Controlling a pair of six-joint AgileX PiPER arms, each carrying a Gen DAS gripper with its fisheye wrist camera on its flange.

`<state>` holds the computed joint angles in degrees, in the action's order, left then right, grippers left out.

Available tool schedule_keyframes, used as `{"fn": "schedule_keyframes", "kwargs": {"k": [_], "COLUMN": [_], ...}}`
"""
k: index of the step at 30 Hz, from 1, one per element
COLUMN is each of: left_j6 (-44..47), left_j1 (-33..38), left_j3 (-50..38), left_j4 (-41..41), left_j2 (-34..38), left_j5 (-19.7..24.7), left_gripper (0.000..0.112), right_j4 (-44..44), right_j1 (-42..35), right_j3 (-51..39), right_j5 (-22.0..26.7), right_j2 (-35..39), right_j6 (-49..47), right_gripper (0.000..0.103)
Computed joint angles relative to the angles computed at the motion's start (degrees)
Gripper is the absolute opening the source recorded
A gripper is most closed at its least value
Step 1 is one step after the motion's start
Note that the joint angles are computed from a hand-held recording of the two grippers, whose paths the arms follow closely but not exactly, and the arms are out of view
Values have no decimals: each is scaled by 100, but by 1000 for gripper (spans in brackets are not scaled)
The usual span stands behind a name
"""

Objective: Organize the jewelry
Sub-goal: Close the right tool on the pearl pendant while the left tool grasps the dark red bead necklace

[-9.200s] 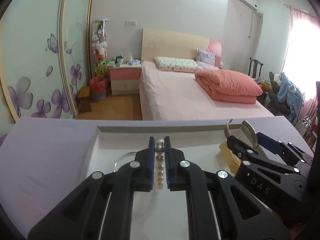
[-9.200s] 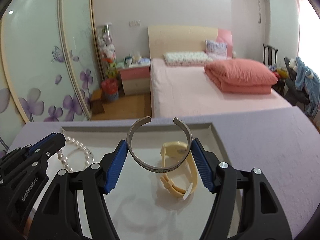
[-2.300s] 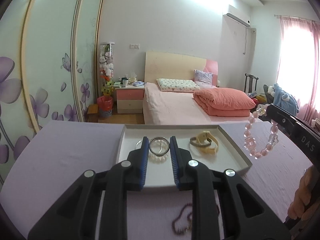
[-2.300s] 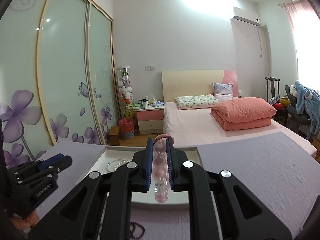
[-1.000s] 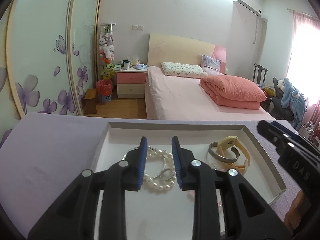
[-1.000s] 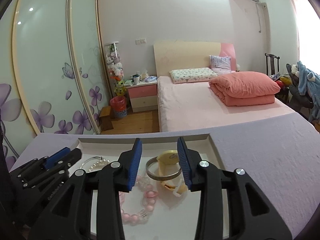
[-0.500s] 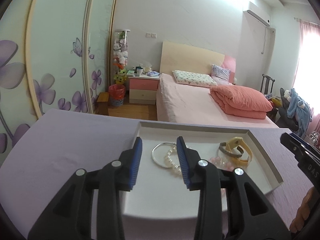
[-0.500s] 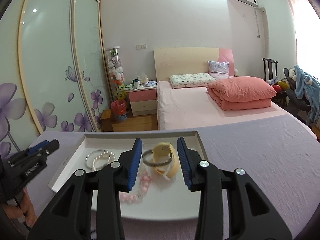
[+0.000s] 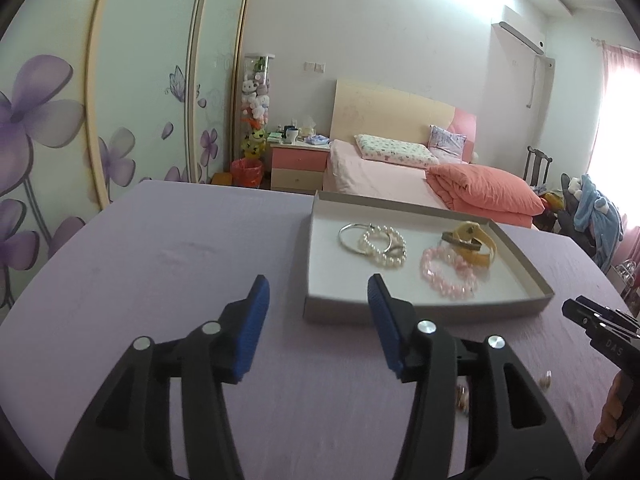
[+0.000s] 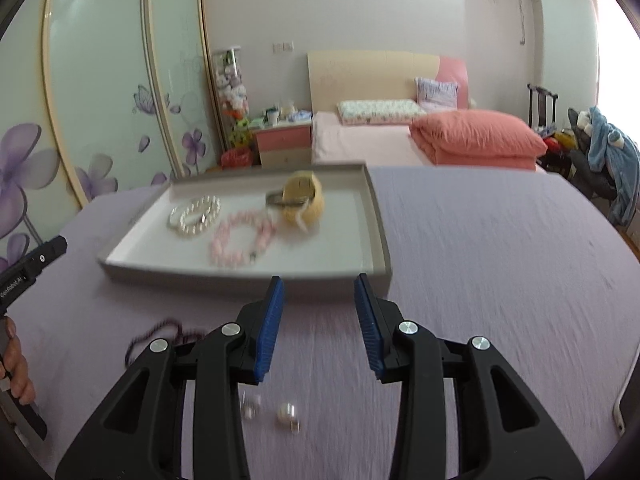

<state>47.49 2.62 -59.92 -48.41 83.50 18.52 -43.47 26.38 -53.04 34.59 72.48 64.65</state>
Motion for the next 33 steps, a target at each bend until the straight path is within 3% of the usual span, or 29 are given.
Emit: {"fn": "schedule_keyframes", "kwargs": {"k": [5,10,22,26,33], "left_j6": [553,522,231,160,91], "left_j1": [255,262,169,170,115], "left_j3": [400,535,515,490,502], "left_j4": [-372,-246,39,106,217], "left_j2": [-339,-374,-318,-288,-269], "left_j5": [250,279,259,295,269], "left_gripper": [58,59,59,59,59], "right_j4": [702,1325,1450,1391,1243], "right_j1": [106,123,310,374,417], "right_j3": [223,237,205,223,250], "right_j5": [160,281,542,583,807], "right_j2": [-128,-31,155,134,43], "right_j6": [-597,-1197,-1409,-1388,-1111], "right_gripper": [38,38,25,14,14]}}
